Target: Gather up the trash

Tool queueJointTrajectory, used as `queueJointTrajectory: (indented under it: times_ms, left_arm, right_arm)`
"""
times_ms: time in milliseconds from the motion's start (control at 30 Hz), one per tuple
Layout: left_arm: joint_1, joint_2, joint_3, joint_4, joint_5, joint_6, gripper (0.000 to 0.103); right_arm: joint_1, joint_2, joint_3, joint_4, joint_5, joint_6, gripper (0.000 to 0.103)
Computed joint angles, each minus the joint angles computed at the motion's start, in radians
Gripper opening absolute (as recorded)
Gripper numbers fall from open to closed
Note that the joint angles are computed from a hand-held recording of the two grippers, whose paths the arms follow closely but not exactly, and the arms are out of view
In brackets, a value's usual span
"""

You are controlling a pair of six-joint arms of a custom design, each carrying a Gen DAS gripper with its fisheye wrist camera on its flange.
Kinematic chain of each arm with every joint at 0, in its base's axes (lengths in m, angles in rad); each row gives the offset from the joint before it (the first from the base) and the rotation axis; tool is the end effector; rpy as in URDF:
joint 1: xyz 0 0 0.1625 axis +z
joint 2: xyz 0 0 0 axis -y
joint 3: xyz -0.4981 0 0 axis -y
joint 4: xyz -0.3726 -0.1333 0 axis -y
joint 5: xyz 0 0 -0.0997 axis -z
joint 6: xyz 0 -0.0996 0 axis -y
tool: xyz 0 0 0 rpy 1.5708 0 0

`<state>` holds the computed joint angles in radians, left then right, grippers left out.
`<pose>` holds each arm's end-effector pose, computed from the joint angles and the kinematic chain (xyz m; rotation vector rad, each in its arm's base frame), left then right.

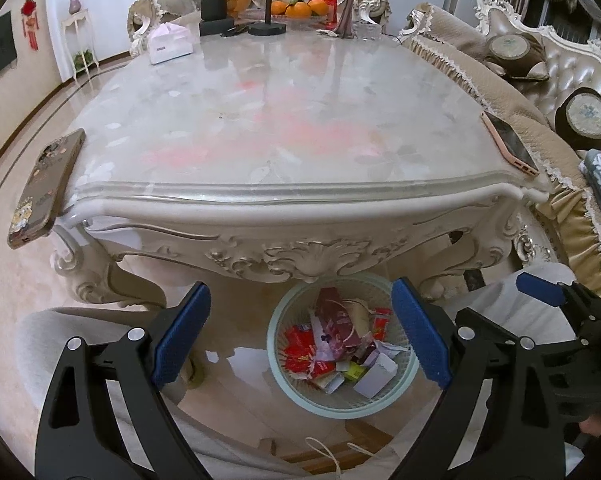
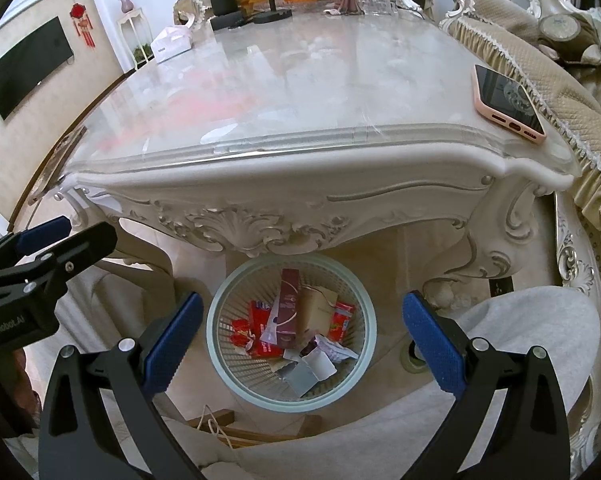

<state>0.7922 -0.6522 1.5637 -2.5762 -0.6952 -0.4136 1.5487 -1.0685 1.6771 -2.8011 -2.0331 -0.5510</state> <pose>-0.3629 -0.6666 0.1161 0.3789 2.3403 -0.7150 0.0739 -0.6803 0.3717 0.4650 -2.4312 0.5964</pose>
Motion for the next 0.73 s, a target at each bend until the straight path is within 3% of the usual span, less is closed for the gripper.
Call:
queueJointTrajectory:
  times_ms: [67, 167, 200, 300, 467, 633, 733]
  left_arm:
    - [-0.008, 0.006, -0.005, 0.035, 0.046, -0.022, 0.089]
    - [-0.036, 0.029, 0.001, 0.059, 0.198, -0.031, 0.089]
    - [-0.038, 0.032, 0.005, 0.036, 0.203, -0.011, 0.089]
    - [-0.025, 0.012, 0.013, -0.003, 0.100, 0.007, 0.089]
    - [-0.024, 0.012, 0.011, 0.037, 0.125, -0.030, 0.089]
    - [-0.003, -0.003, 0.011, 0.017, 0.031, -0.045, 0.089]
    - [0.001, -0.004, 0.006, 0.053, 0.042, -0.079, 0.089]
  right_arm:
    - [0.000, 0.001, 0.001, -0.003, -0.003, -0.001, 0.096]
    - [0.000, 0.003, 0.001, -0.005, -0.007, -0.002, 0.096]
    - [0.000, 0.003, 0.001, -0.004, -0.008, -0.001, 0.096]
    - [0.000, 0.006, 0.000, -0.002, -0.014, 0.001, 0.096]
    - [0.001, 0.007, 0.003, -0.006, -0.017, 0.005, 0.096]
    - [0.003, 0.009, 0.007, -0.018, -0.019, 0.005, 0.096]
    - [0.004, 0.010, 0.007, -0.019, -0.021, 0.006, 0.096]
